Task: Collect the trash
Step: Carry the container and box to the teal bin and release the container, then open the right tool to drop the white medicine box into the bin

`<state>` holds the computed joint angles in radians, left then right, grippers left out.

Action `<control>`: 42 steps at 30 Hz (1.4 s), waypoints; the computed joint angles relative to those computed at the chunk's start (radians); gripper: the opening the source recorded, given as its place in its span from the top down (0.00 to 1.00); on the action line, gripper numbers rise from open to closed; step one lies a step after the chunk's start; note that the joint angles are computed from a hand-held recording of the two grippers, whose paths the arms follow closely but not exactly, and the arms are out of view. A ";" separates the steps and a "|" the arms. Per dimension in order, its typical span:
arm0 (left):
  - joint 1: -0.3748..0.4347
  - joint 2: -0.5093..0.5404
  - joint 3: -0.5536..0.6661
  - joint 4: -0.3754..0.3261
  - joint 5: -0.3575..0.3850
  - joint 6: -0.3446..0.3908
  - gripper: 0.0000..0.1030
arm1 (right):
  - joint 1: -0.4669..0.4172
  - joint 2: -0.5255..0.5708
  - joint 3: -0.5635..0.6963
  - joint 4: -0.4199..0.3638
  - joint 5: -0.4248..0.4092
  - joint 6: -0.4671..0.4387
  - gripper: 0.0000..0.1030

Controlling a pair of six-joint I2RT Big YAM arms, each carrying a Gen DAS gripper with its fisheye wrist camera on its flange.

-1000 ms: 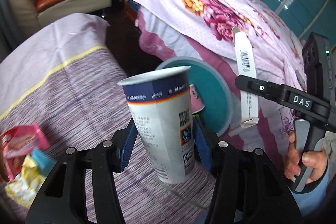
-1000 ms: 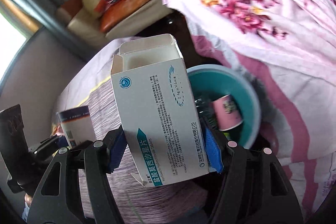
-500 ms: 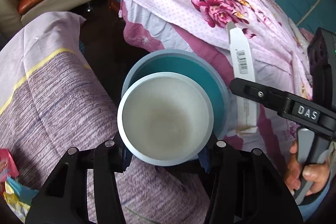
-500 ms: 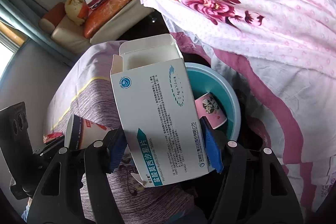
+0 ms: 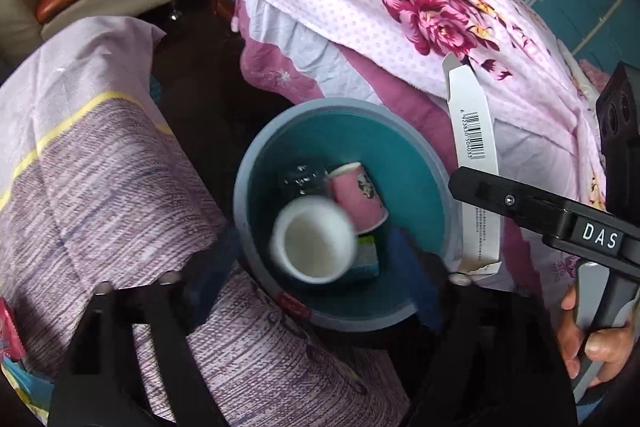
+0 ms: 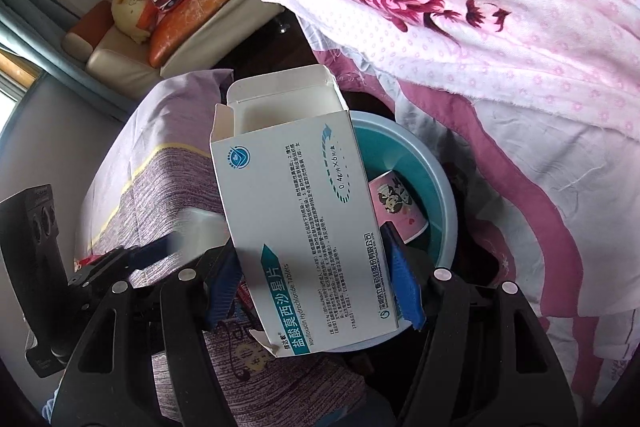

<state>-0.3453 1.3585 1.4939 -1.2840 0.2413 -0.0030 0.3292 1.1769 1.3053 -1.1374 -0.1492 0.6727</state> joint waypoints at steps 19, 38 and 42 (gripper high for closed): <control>0.084 -0.083 -0.042 -0.051 0.084 -0.014 0.14 | 0.051 0.027 0.057 -0.071 0.048 0.027 0.27; 0.327 -0.274 -0.126 -0.120 0.176 0.062 0.10 | 0.235 0.057 0.192 -0.169 0.140 0.052 0.25; 0.419 -0.306 -0.138 -0.151 0.211 0.107 0.10 | 0.293 0.096 0.254 -0.200 0.162 0.038 0.25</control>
<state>0.0738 1.0525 1.3561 -1.4350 0.4521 0.1042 0.6224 1.2728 1.5592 -1.3370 0.0126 0.7108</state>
